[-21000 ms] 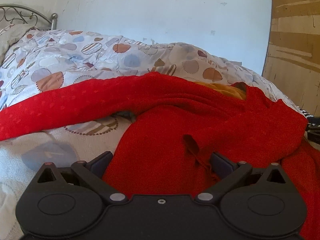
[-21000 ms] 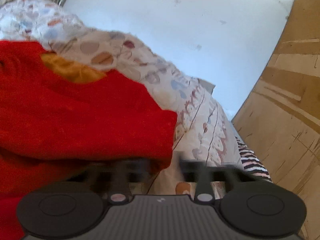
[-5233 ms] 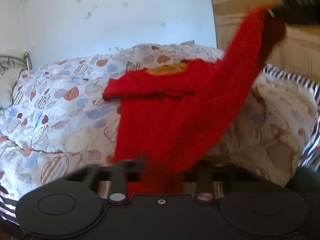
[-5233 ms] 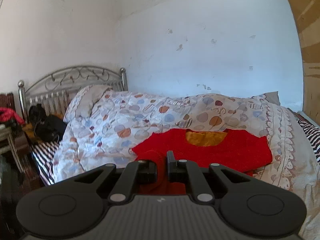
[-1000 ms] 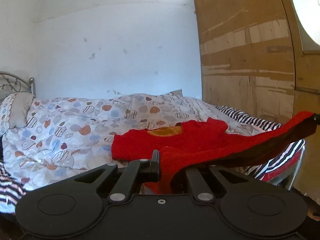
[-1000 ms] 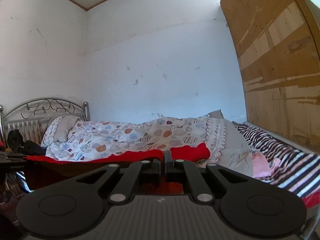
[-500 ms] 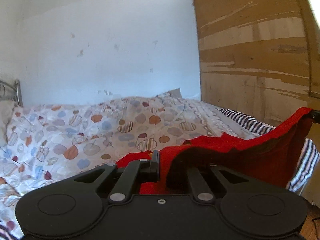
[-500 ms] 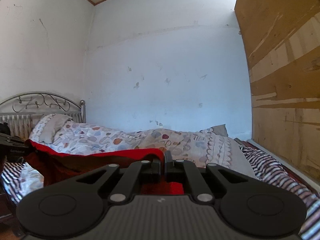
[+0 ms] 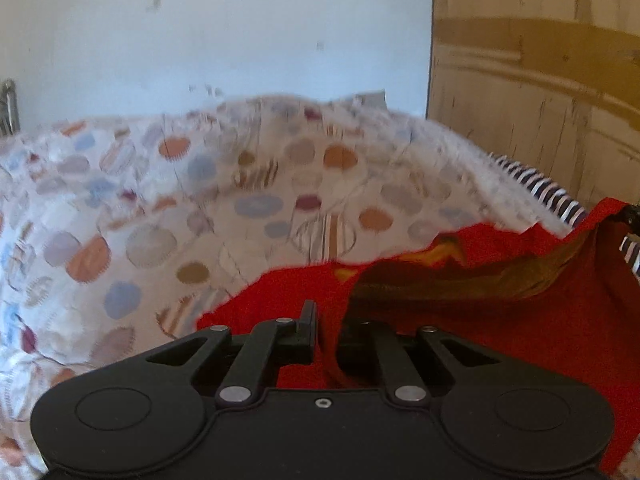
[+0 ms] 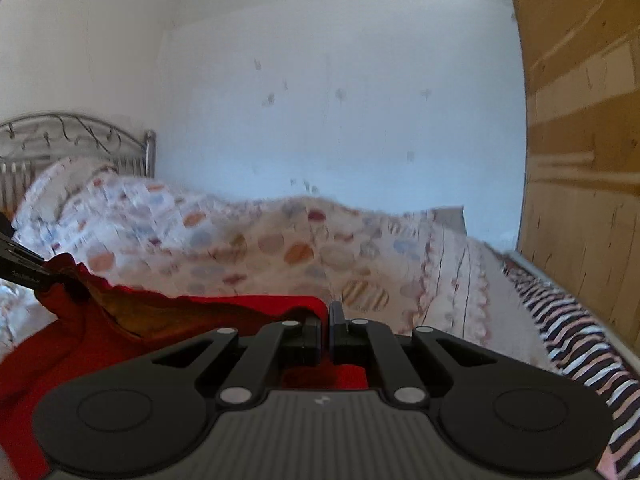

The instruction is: Fold small clothes

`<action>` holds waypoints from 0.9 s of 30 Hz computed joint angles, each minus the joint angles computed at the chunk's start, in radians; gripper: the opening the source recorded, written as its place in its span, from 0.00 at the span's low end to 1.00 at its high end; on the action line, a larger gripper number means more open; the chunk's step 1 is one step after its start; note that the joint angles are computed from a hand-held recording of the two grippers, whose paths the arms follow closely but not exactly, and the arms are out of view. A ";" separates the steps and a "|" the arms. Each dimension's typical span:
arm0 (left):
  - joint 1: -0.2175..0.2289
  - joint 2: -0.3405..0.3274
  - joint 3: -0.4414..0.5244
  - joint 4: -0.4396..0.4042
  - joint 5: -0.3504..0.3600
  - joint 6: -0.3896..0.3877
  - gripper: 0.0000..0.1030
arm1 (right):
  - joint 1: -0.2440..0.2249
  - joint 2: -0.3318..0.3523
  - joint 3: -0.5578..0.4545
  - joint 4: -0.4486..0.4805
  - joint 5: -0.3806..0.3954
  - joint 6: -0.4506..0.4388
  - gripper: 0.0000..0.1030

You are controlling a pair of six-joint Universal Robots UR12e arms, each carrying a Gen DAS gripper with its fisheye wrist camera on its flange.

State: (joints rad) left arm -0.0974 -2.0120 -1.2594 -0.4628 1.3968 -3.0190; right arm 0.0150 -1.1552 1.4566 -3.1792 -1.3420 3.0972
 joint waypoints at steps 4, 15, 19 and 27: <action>0.011 -0.032 0.024 -0.041 -0.028 -0.049 0.15 | -0.004 0.033 -0.038 0.084 0.006 0.021 0.05; 0.053 -0.006 -0.036 0.055 -0.111 -0.204 0.98 | -0.035 0.044 -0.036 0.127 0.061 0.169 0.83; 0.073 0.010 -0.059 0.110 -0.150 -0.317 0.99 | -0.050 0.038 -0.036 0.146 0.099 0.204 0.98; 0.082 0.058 -0.139 0.191 -0.251 -0.281 0.99 | -0.078 -0.010 0.032 0.090 0.251 0.106 1.00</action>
